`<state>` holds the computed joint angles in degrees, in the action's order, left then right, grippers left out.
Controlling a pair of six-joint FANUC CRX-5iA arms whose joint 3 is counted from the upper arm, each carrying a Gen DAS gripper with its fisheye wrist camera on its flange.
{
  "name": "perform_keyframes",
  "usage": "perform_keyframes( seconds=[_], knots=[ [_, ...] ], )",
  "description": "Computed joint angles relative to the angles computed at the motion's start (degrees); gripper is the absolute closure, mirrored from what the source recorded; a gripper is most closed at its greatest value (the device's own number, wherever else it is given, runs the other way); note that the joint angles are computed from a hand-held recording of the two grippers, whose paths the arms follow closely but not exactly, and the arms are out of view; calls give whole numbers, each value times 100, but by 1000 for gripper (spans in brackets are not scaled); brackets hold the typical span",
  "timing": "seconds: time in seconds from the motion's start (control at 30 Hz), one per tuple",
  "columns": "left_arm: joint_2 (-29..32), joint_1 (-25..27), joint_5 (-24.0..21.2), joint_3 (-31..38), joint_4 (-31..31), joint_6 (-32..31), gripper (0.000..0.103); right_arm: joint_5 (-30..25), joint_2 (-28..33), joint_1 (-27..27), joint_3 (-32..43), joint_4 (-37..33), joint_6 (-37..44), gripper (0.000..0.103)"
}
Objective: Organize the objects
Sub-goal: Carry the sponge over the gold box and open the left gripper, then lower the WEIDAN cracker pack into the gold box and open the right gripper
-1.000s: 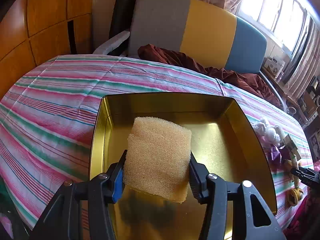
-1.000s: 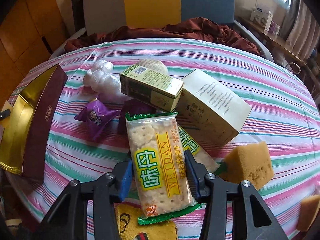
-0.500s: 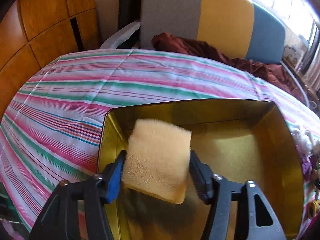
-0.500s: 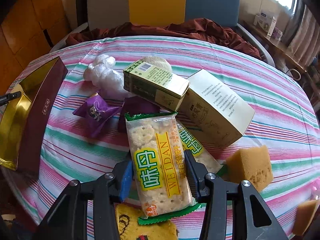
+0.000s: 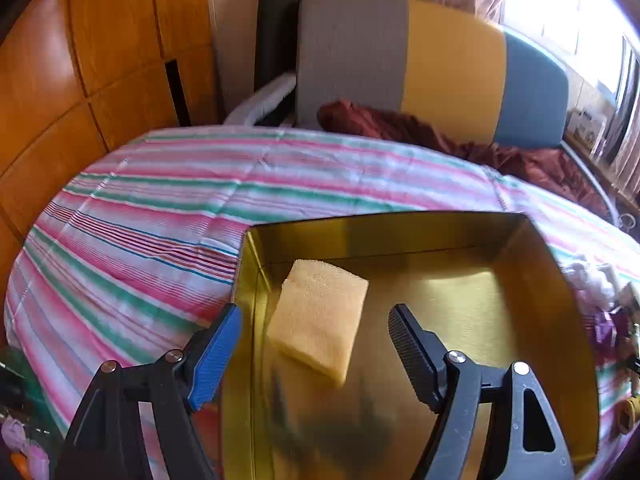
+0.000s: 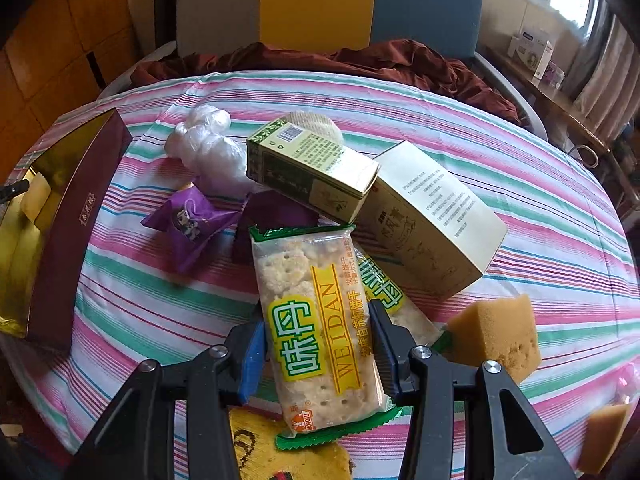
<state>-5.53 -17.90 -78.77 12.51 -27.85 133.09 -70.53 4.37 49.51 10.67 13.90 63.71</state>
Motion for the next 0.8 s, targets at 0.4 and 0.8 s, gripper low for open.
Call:
perform_keyframes(
  seconds=[0.4,0.8],
  knots=[
    [-918,-693,168,-396,-208,647,26,174,-209,191,47,-4,-384,55],
    [-1605,-724,-3,-1177,277,1260,36,65,768,1250,1841,-1237,444,55]
  ],
)
